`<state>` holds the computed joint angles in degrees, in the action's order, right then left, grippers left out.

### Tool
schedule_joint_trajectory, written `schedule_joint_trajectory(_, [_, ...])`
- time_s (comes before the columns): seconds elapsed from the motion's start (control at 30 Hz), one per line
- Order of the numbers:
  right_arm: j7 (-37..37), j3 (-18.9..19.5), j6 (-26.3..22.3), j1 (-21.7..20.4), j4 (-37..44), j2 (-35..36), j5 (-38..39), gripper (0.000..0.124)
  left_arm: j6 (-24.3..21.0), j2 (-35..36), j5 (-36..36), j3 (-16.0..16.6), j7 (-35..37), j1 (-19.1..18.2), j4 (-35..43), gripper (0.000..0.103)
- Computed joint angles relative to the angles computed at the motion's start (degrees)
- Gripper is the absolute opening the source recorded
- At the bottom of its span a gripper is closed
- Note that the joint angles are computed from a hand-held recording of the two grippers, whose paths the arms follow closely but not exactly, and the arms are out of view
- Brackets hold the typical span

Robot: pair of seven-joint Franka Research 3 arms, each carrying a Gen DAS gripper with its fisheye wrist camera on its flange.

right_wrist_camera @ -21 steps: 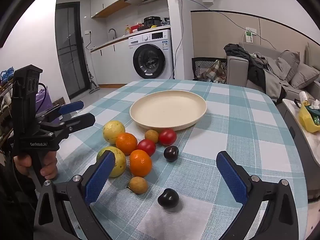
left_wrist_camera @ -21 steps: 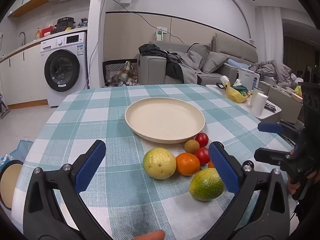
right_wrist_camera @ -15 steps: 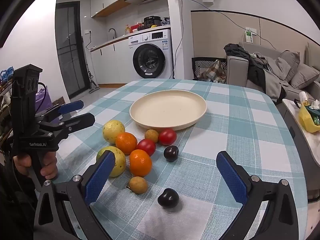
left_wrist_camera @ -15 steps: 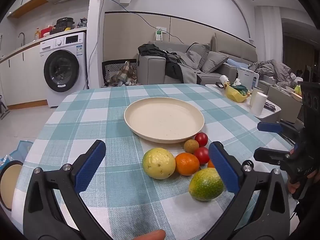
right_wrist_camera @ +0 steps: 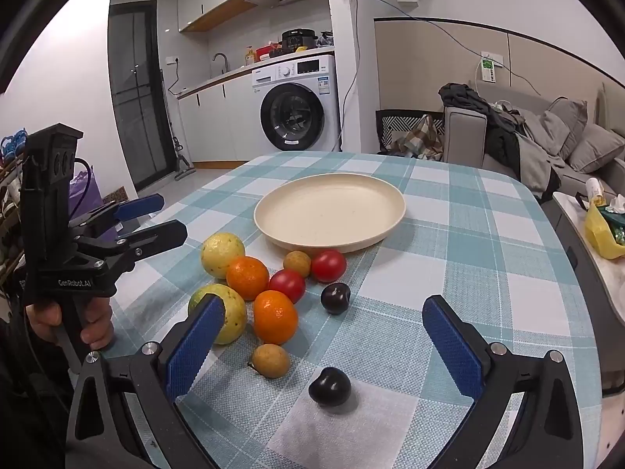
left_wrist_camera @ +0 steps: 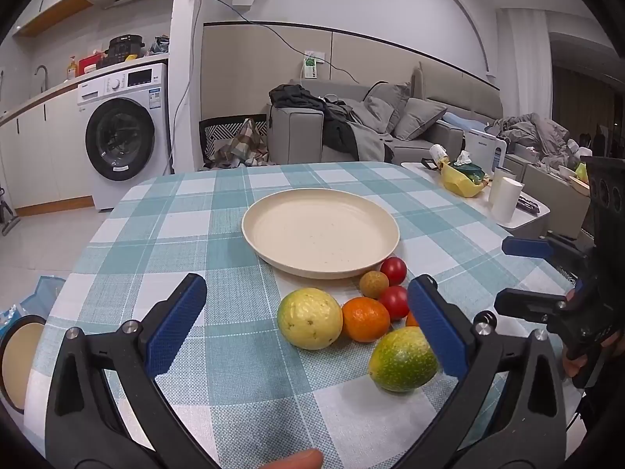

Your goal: Organize fruits

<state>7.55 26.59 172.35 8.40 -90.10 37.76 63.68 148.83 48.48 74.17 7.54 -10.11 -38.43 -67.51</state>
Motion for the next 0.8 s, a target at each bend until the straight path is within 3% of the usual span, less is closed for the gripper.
schedule_joint_trajectory(0.8, [1.6, 0.1, 0.1, 0.0, -0.1, 0.3, -1.7, 0.103, -0.1, 0.1, -0.4, 0.0, 0.5, 0.0, 0.1, 0.103])
